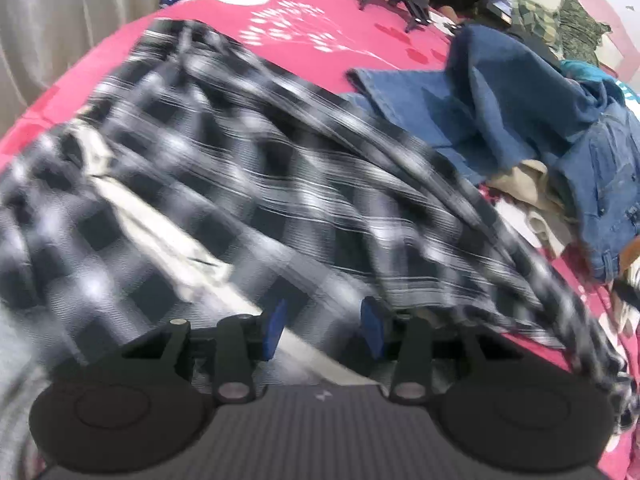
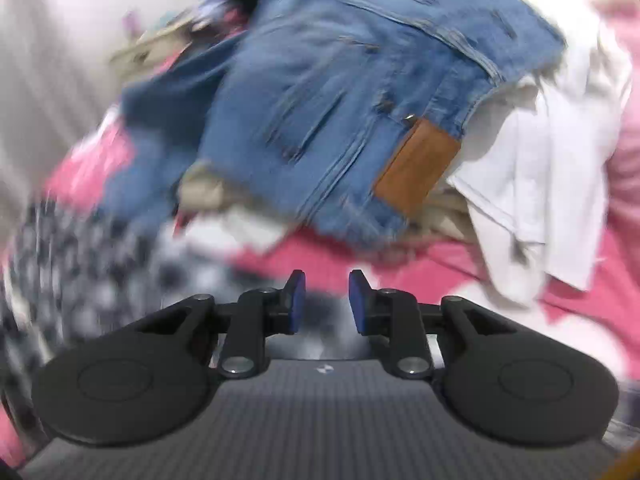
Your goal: Fold clothes
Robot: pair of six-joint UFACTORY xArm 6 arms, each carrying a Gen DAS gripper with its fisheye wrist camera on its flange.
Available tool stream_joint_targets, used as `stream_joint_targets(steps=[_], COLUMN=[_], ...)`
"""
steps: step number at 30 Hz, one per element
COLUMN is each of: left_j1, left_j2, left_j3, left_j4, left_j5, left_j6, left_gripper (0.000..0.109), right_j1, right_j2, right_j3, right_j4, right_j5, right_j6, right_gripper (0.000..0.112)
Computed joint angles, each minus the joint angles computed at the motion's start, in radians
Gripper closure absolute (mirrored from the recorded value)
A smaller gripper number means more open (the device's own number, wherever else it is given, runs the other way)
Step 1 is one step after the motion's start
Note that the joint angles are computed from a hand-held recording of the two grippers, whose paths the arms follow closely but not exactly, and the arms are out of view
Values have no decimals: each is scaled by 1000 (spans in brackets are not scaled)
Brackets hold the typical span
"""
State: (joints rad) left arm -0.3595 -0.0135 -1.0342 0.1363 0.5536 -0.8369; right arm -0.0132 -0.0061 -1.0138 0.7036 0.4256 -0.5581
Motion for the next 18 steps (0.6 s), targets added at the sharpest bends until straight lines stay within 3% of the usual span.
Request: stream_joint_targets(steps=[4, 7, 10, 13, 18], left_j1=[-28, -40, -39, -29, -9], left_j2=[65, 95, 100, 86, 61], left_j3=[-57, -83, -78, -48, 7], left_j4=[11, 45, 53, 37, 10], left_j5=[-24, -28, -44, -61, -80], left_j6=[-2, -21, -42, -50, -41], left_gripper=[65, 65, 64, 63, 63], right_j1=[40, 102, 162, 197, 200], right_j2=[182, 287, 398, 458, 582], right_j3=[-189, -287, -362, -398, -549], right_j4=[136, 86, -59, -98, -115], right_j5=[112, 131, 43, -84, -129], right_j6=[-21, 13, 149, 156, 265], right_gripper=[88, 89, 89, 91, 98])
